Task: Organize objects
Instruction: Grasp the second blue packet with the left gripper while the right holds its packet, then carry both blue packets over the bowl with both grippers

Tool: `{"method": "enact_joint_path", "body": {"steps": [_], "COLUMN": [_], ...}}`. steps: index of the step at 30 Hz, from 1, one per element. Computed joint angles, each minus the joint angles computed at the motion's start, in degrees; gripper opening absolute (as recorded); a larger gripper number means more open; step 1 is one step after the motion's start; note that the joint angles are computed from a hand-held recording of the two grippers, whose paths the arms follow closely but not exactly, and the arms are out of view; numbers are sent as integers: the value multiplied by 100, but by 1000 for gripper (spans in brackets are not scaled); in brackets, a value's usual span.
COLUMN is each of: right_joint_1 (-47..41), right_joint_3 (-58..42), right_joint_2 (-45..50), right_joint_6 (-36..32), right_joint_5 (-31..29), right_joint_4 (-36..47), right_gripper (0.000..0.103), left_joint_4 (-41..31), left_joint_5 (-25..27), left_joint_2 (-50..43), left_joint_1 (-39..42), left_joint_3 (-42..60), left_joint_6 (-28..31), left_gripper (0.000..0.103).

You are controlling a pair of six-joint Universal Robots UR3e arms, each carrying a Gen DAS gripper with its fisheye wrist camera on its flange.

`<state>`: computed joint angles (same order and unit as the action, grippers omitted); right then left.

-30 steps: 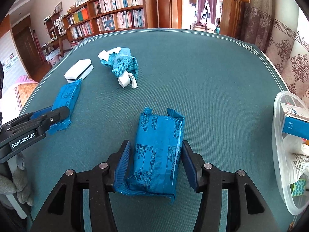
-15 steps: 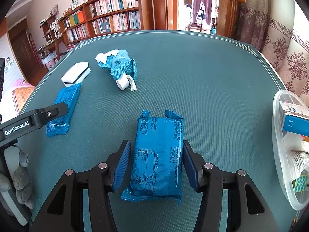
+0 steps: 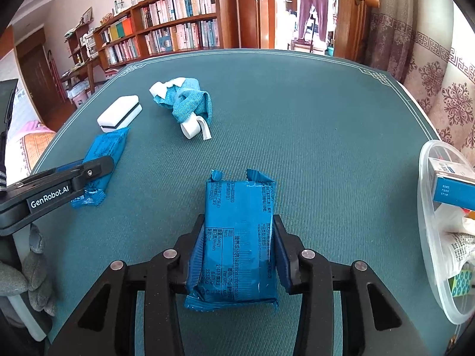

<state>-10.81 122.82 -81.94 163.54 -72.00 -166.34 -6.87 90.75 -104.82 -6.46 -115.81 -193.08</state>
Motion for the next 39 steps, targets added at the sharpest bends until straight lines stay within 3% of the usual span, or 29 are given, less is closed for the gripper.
{"method": "enact_joint_path", "body": {"steps": [21,32,39], "right_joint_1": [-1248,-2837,-3928], "right_joint_3": [712,727,554], "right_joint_2": [-2021,-3422,-3803], "right_joint_6": [-768,-1688,-2314], "right_joint_5": [1146,2107,2553], "right_joint_4": [1453,3055,3912], "right_gripper": [42,42,42], "left_joint_4": [-225,-593,-813], "left_joint_5": [208,397,426], "left_joint_2": [168,-162,-370], "left_joint_1": [-813,-1541,-1889], "left_joint_3": [405,1211,1684], "left_joint_6": [33,2,34], "left_gripper": [42,42,42]}}
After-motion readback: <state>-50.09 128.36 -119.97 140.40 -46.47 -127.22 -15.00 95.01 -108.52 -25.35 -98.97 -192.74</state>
